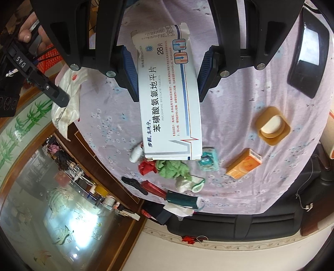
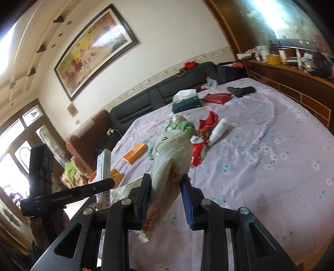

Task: Collect trash
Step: 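Lift both held items and carry them toward the red basket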

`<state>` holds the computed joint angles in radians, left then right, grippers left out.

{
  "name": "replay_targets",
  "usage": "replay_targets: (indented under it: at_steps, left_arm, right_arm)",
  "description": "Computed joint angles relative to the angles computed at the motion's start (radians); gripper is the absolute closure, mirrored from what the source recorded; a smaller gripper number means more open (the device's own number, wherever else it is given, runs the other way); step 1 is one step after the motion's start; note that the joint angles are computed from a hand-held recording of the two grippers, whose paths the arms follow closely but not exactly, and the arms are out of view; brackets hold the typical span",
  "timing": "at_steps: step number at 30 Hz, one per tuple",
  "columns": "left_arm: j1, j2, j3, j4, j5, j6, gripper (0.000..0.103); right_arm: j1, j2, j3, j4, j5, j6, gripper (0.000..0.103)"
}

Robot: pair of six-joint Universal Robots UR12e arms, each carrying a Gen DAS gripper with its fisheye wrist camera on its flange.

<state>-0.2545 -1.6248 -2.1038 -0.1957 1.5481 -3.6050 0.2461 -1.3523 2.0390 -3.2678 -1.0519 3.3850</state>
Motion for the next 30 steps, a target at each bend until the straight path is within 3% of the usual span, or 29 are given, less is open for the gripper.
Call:
replay_targets:
  at_steps: [10,14,23,30]
  left_arm:
    - [-0.009,0.034,-0.015,0.002,0.033,-0.009,0.052]
    - [-0.013,0.024,-0.007,-0.002,0.02,-0.009,0.052]
    - [-0.024,-0.01,0.024,-0.007,-0.016,0.015,0.052]
    - [-0.048,-0.014,0.033,-0.003,0.003,0.019,0.052]
  right_arm:
    - [-0.003,0.008,-0.029,0.021,0.133,-0.081,0.073]
    - [-0.002,0.007,-0.03,0.039,0.14,-0.11,0.073]
    - [-0.026,-0.007,-0.01,0.026,0.143,-0.08,0.073]
    - [-0.042,-0.018,0.007,0.006,0.146,-0.068,0.073]
